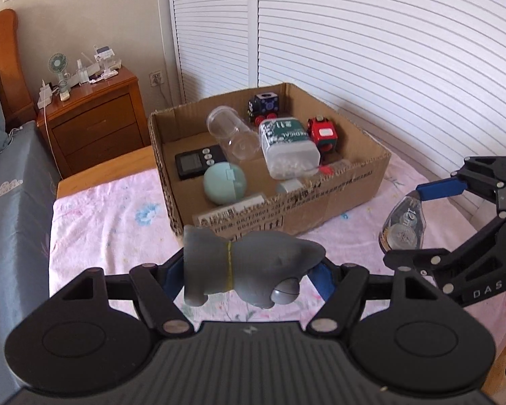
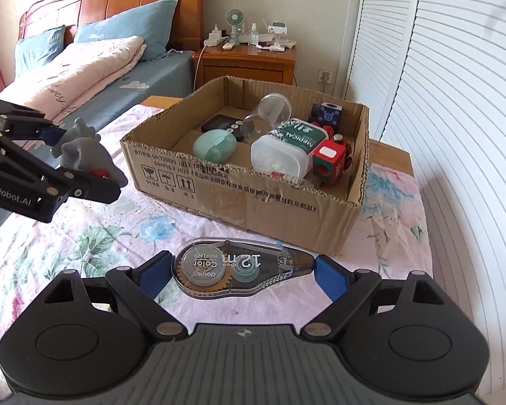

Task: Organize rigid objects
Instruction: 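Carry the elephant and tape dispenser into the box and open both grippers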

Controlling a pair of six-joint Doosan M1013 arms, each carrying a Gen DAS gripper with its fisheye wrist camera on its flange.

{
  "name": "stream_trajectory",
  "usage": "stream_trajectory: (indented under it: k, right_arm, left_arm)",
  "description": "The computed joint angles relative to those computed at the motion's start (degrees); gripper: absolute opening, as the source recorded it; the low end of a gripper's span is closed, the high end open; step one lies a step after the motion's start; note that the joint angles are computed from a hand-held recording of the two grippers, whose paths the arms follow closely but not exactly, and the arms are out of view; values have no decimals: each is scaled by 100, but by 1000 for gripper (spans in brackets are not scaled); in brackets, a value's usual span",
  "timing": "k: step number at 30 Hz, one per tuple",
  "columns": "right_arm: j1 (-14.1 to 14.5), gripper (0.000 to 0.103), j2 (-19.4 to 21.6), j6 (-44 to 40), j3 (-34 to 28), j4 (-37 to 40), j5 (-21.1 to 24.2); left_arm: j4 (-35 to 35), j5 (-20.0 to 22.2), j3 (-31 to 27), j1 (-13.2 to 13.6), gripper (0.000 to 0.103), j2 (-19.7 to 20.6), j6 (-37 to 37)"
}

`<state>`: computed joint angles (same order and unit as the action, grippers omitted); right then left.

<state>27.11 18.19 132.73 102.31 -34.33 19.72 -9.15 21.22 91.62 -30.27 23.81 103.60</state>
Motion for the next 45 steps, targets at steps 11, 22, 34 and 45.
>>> stream_trajectory:
  k: [11,22,34,45]
  right_arm:
    - [-9,93,-69,525,-64,-583,-34]
    - [2,93,-10,457,-202,-557,76]
    - [-108,93,300,-838,-839,682,44]
    - [-126,93,1152,-2308,-2182,1752,622]
  left_arm:
    - [835,108,-807,-59,75,554,-768]
    - [1801,-350,-459,-93,98,426,-1864]
    - [3687,-936,576,-94,99,-188,-4369]
    - [6025,-794,931,-92,100,-366,-7336]
